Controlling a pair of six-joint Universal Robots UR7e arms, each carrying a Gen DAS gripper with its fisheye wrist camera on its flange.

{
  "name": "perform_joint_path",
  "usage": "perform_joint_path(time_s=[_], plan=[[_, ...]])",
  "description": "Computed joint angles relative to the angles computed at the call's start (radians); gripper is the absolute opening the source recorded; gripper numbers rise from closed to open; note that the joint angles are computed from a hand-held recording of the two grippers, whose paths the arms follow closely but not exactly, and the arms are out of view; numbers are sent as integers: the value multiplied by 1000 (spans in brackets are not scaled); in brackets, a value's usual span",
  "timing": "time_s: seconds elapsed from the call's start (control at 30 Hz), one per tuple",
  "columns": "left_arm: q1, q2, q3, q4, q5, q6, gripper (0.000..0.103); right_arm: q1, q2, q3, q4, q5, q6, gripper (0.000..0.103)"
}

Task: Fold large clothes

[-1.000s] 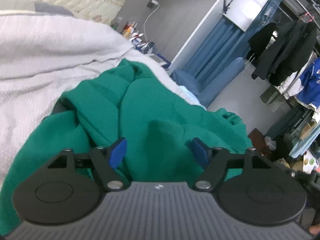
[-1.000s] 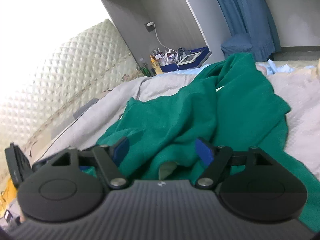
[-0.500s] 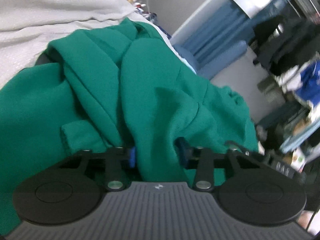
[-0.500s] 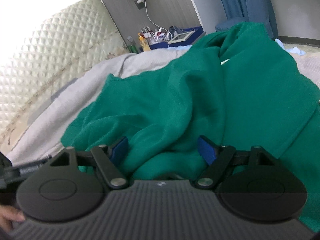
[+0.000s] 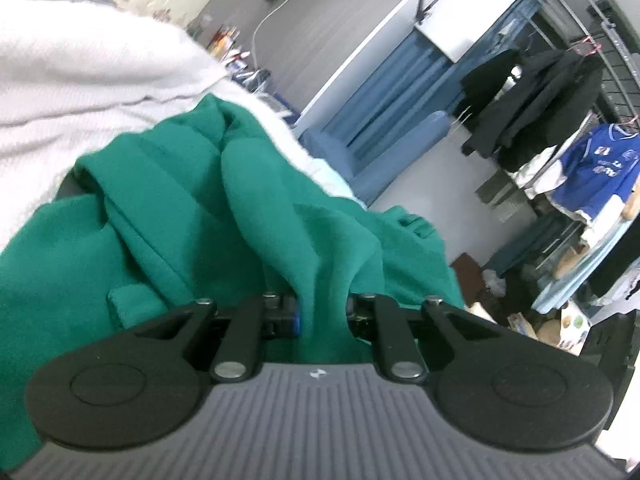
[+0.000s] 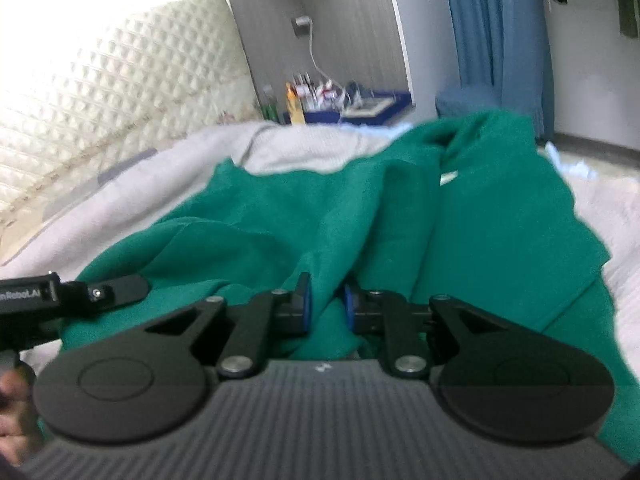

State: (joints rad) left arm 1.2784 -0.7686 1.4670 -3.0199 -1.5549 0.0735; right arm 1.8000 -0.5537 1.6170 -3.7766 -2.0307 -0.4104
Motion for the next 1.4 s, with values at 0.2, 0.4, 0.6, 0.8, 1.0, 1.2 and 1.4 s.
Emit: perform_joint_path(time_s=[0.2,0.4,0.6,0.8,1.0,1.2,1.4], plan=[[-20,-53,57,90,75,-6,17,34,-15,26,21,-113,8,19],[-24,-10,27,158,178,10,18,25,22,-34,150,-228,23,19],[-13,26,-23,189,186,21,21,20,32,-47,161,-237,43,21],[-22,1,1,141,203,-4,53,40,31,-25,20,-234,20,45],[-46,-39,90,-92,206,121,58,54,40,-11,-148,-134,-110,46],[-54,-43,120,-174,146,238,58,56,46,-20,-117,-43,-199,44],[-48,-3,71,-87,177,257,57,47,50,-65,54,-120,-126,40]])
